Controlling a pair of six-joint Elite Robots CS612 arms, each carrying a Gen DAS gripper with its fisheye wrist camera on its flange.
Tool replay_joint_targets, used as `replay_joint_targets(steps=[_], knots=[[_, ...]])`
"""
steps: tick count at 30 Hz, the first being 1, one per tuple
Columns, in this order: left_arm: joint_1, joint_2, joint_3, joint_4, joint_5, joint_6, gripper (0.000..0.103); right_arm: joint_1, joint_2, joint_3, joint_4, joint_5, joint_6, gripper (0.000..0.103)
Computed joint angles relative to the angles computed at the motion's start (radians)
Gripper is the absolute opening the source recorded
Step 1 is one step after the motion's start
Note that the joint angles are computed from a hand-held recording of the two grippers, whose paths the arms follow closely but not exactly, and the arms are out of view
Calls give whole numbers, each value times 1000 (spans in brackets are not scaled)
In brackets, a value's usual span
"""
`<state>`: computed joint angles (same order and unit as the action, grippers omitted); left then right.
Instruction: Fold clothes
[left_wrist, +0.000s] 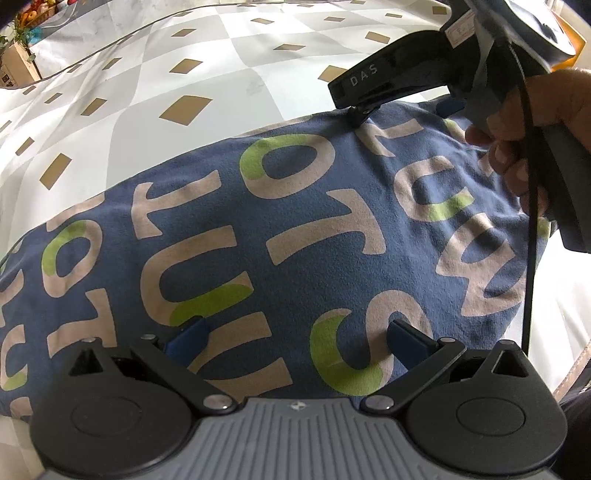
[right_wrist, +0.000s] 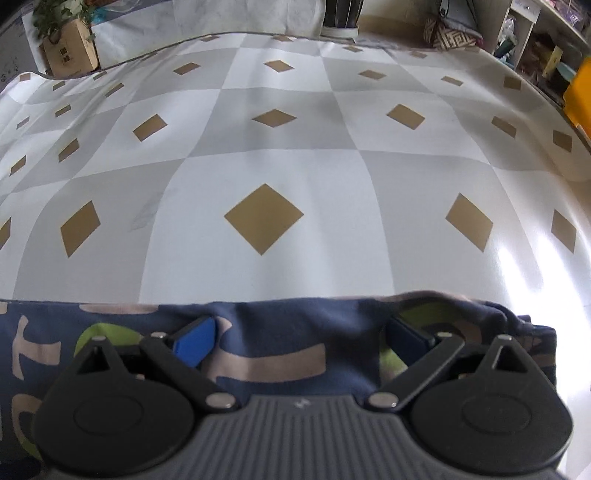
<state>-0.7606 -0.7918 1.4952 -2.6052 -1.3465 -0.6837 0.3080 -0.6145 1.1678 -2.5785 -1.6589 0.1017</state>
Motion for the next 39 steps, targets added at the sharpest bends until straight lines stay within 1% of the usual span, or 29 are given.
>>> replay_joint_targets(steps=[4, 8, 11, 15, 16, 18, 22, 27, 31, 34, 39], knots=[[0, 0, -1, 3, 0, -2, 103, -9, -21, 19, -7, 13, -41, 97], [-1, 0, -2, 5, 1, -4, 103, -19, -42, 45, 17, -11, -42, 97], [-1, 0, -3, 7, 2, -5, 103, -28, -51, 67, 15, -31, -40, 97], [-2, 2, -4, 6, 6, -7, 103, -43, -55, 93, -3, -32, -18, 99], [-2, 1, -3, 4, 6, -6, 103, -46, -54, 94, -4, -43, 3, 98], [-3, 1, -1, -1, 7, -5, 103, -46, -52, 94, -14, -99, 32, 98], [-3, 1, 1, -5, 8, -1, 103, -53, -53, 105, -41, -115, 58, 98], [-1, 1, 0, -4, 5, 2, 103, -52, -58, 97, -3, -120, 68, 96], [-2, -2, 4, -4, 4, 2, 103, -50, -75, 110, 18, -128, 55, 96], [-3, -4, 7, -1, 5, -6, 103, -46, -88, 123, 41, -164, 65, 96], [-7, -10, 14, 6, 15, -18, 103, -50, -124, 176, 27, -140, 105, 96]])
